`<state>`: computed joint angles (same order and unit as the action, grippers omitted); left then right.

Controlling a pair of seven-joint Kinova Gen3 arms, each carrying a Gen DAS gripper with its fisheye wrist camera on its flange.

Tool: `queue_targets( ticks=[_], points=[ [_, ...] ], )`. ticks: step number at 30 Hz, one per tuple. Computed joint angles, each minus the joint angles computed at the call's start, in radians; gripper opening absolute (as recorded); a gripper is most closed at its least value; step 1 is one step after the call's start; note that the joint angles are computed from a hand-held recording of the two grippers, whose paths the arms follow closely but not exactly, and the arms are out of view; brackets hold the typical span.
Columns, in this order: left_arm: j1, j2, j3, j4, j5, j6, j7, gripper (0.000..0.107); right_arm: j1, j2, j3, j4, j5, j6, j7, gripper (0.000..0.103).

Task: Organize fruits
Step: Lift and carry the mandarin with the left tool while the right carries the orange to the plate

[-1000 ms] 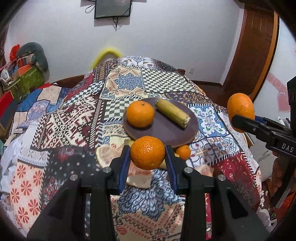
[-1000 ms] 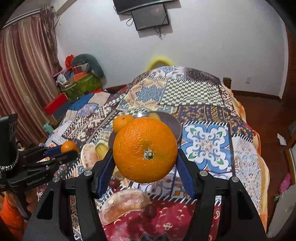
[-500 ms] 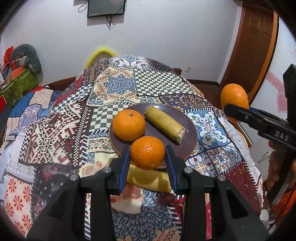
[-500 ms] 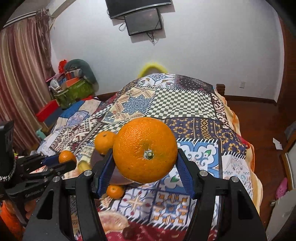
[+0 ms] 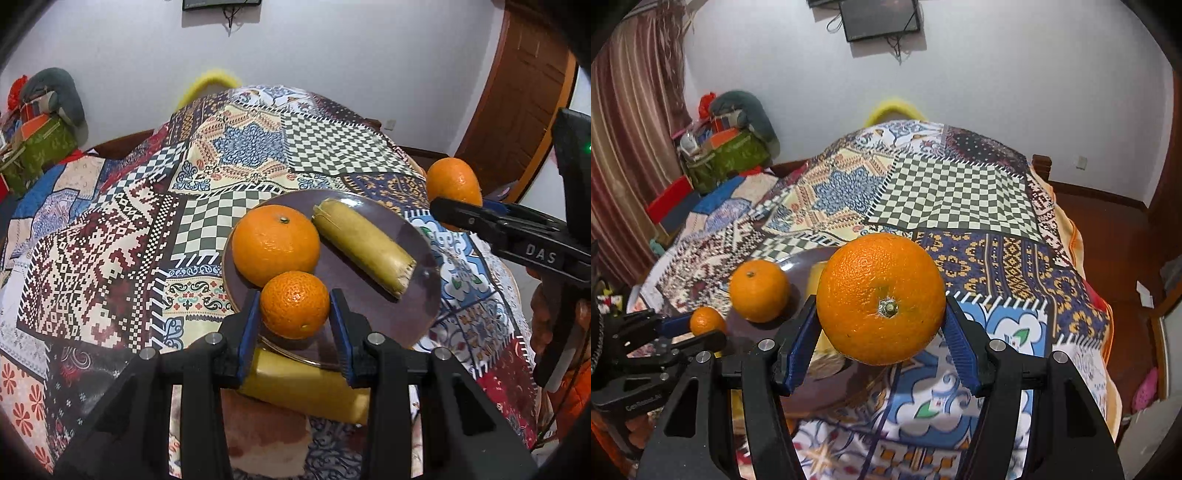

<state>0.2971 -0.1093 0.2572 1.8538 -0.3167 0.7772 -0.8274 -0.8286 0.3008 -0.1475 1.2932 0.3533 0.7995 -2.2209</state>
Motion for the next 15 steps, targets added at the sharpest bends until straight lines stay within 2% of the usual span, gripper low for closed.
queue_targets(
  ticks=[3,11,15],
  points=[
    [-0.006,0.009,-0.016,-0.001,0.022,-0.011,-0.018,0.037,0.031,0.044,-0.015,-0.052,-0.051,0.033,0.077,0.061],
    [-0.024,0.014,-0.046,0.012,0.085,-0.036,-0.058,0.037,0.021,0.132,0.006,-0.161,-0.101,0.124,0.181,0.061],
    [-0.029,0.018,-0.045,0.013,0.089,-0.034,-0.062,0.037,0.074,0.158,-0.031,-0.202,-0.221,0.128,0.264,0.061]
  ],
)
